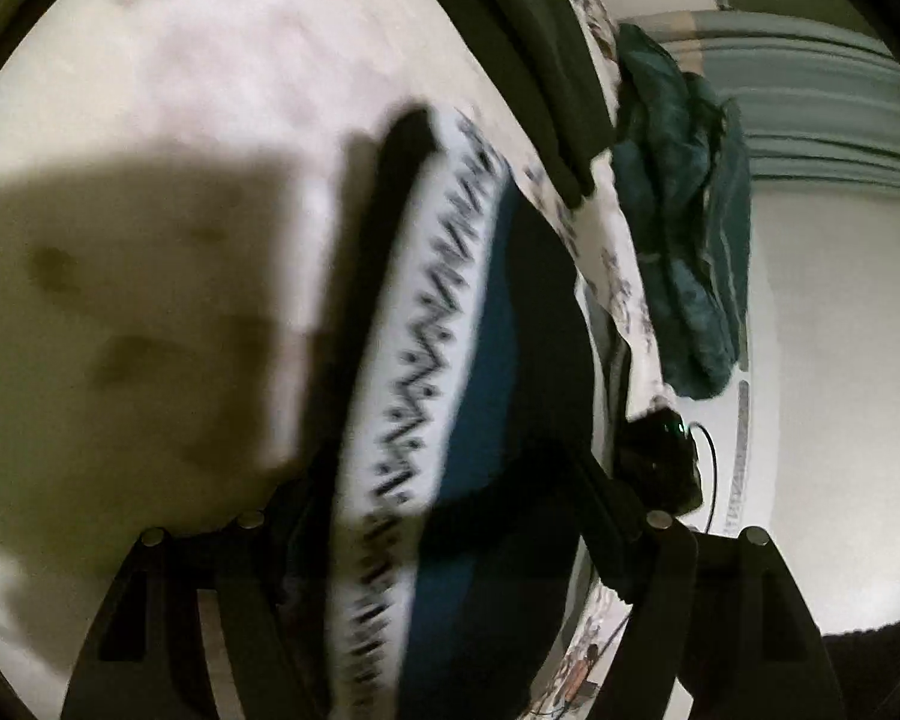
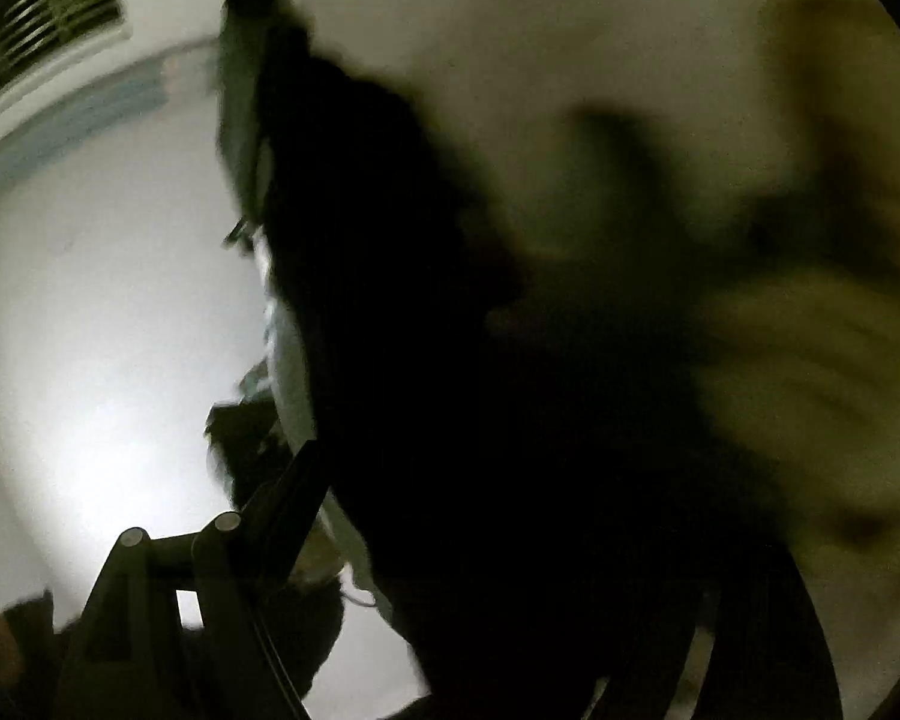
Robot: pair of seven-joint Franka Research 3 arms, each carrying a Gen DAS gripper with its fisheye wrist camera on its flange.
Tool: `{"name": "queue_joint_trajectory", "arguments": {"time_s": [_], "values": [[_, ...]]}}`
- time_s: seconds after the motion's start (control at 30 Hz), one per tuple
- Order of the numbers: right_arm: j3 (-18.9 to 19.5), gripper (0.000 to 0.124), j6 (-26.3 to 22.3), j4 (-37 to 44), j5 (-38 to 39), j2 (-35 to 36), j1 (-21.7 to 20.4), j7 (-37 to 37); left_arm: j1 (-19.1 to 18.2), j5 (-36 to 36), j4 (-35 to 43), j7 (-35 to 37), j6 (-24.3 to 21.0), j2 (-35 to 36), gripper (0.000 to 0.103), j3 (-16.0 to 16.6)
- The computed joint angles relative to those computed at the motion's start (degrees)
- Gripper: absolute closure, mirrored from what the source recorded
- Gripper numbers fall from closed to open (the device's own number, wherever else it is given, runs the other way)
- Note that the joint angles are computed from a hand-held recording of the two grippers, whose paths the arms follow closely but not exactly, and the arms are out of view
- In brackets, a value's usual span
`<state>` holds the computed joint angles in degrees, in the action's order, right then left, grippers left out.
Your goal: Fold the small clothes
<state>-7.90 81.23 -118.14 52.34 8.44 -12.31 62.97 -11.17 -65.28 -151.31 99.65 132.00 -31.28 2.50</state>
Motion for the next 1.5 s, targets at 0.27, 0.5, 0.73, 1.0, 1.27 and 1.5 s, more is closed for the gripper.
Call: {"name": "queue_joint_trajectory", "arguments": {"time_s": [0.27, 0.5, 0.73, 1.0, 1.27, 1.5], "values": [[2.40, 0.082, 0.94, -1.23, 1.85, -0.30, 3.45, -1.40, -0.86, -3.09, 4.18, 1.21, 5.25, 4.99, 0.059, -3.31], [2.32, 0.094, 8.77, -7.18, 4.17, -9.72, 6.35, 2.23, -0.34, 4.60, 8.14, -1.74, 3.40, 4.43, 0.075, -1.70], [3.56, 0.094, 14.86, 1.25, 9.14, -9.59, 10.71, 8.89, 3.27, 12.47, 26.42, -0.85, -3.92, 15.12, 0.074, 0.93], [9.05, 0.094, 26.68, 28.04, 10.69, 9.36, 14.68, 17.49, 11.66, 15.62, 60.12, 2.76, -11.76, 41.99, 0.074, -0.04], [14.49, 0.094, 30.87, 55.58, 2.43, 31.91, 16.55, 28.92, 17.72, 23.72, 88.80, -2.26, -21.53, 65.07, 0.074, -4.01], [16.33, 0.069, 24.68, 65.67, -7.57, 37.45, 15.16, 35.48, 21.15, 28.41, 89.95, -5.38, -21.95, 66.55, 0.053, -8.32]]}}
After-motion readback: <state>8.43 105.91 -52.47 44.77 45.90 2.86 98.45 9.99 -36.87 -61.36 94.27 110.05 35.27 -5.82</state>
